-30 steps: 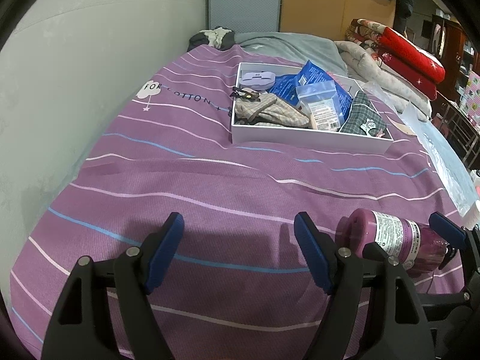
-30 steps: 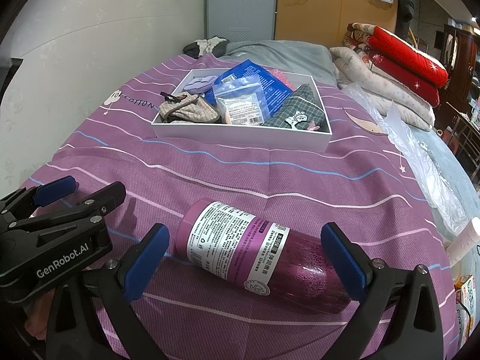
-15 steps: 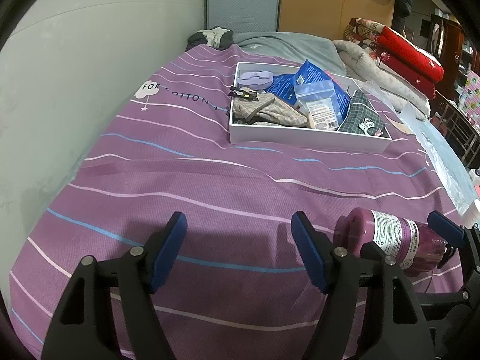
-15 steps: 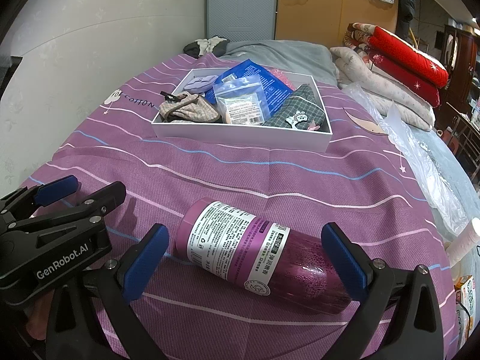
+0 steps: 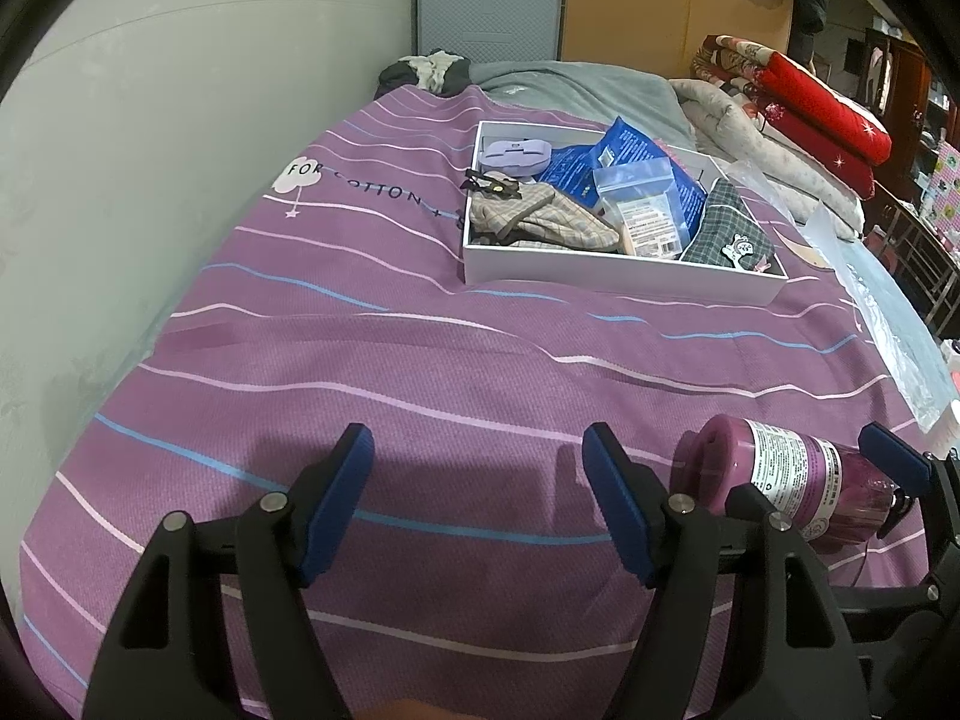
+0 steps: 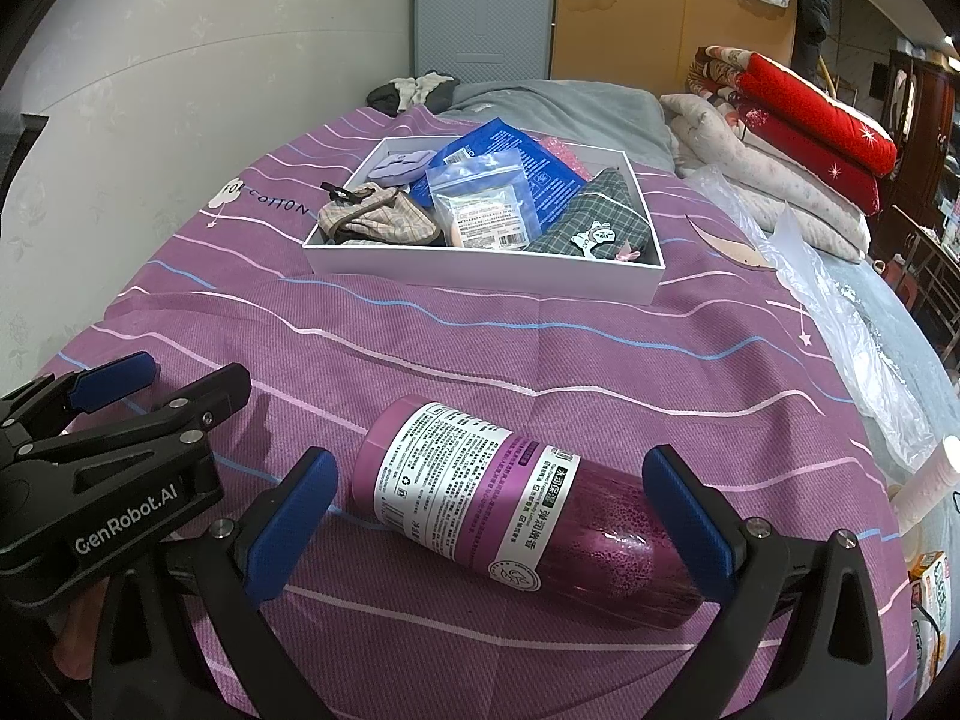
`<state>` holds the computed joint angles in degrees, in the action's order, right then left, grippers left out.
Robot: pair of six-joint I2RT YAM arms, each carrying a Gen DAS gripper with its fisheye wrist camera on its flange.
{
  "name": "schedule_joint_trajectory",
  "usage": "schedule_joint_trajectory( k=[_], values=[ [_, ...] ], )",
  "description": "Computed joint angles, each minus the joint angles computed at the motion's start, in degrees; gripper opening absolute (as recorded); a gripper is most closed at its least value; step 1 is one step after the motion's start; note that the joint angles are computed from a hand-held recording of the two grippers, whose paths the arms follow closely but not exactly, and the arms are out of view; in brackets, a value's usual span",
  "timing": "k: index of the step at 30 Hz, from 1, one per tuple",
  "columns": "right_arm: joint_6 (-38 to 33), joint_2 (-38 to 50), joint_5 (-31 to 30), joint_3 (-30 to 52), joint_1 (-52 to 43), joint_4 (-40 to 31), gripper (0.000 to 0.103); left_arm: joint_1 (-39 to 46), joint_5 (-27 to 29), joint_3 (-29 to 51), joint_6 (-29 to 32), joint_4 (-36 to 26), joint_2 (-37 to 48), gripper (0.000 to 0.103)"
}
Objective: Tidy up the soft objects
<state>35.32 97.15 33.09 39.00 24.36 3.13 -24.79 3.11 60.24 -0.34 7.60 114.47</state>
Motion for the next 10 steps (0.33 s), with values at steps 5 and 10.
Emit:
schedule_joint_trajectory(
  k=[5,10],
  values=[
    [0.00,-0.01,-0.04,-0.04,-0.01,0.07,0.103,0.07,0.27,0.45,0.11,-0.63,0.17,0.073],
    [-0.04,-0.13,-0.22,-0.19,-0.11,0.27,0.103,0.23,1.01,-0.51,0.41,0.47,-0.44,0.073]
  ],
)
